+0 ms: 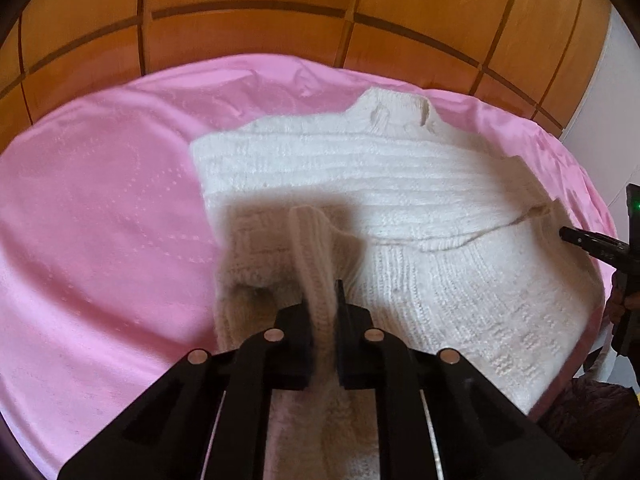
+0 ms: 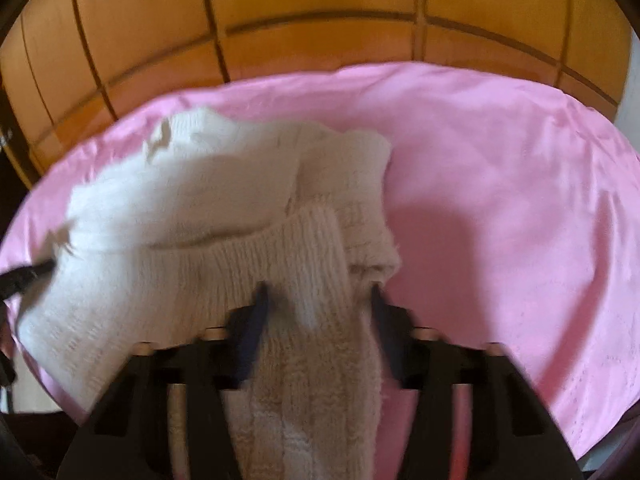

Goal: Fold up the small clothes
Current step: 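Grasp the folded edge with both tools and lift it for another fold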

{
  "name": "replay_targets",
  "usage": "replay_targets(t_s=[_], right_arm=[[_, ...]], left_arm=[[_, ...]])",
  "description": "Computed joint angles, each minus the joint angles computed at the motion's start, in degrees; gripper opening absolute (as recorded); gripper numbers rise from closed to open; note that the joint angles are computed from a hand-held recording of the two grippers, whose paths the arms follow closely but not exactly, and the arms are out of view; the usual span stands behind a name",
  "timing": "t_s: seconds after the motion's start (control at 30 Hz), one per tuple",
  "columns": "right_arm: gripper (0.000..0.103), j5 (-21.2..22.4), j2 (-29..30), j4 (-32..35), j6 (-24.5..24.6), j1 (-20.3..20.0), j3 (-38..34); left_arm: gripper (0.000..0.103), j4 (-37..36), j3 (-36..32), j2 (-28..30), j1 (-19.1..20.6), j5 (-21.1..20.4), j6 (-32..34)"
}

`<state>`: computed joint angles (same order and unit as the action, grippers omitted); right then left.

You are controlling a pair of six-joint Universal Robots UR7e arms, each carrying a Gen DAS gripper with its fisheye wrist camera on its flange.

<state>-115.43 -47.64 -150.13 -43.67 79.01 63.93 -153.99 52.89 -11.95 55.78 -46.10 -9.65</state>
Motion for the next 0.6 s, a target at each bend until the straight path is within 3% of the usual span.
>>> replay_targets(t_s=[0.17,0.33,0.47,0.6], right_arm=[[0.007,-0.31,-2.40,-4.11,-4.30,0.72,4.00],[0.006,4.96,-4.89,-2.65,-2.00,1.93,3.43],[0.006,7.91,-1.94,1.35,1.35,2.90,-4.04],[0.005,7.53,6.80,7.36,4.01,3.57,-18.93]], left_arm=[[0.006,-4.92,4.33,-2.42,-0.83,-0.77,1.04],[0.006,-8.45,8.04,-5.73,-1.29,-3.85,0.53],[0.006,-9.56,7.55,-7.31,-0.89,-6.72,0.32],[0.006,-4.38,-2.03,-4.20,0.90,-6.39,0.00]])
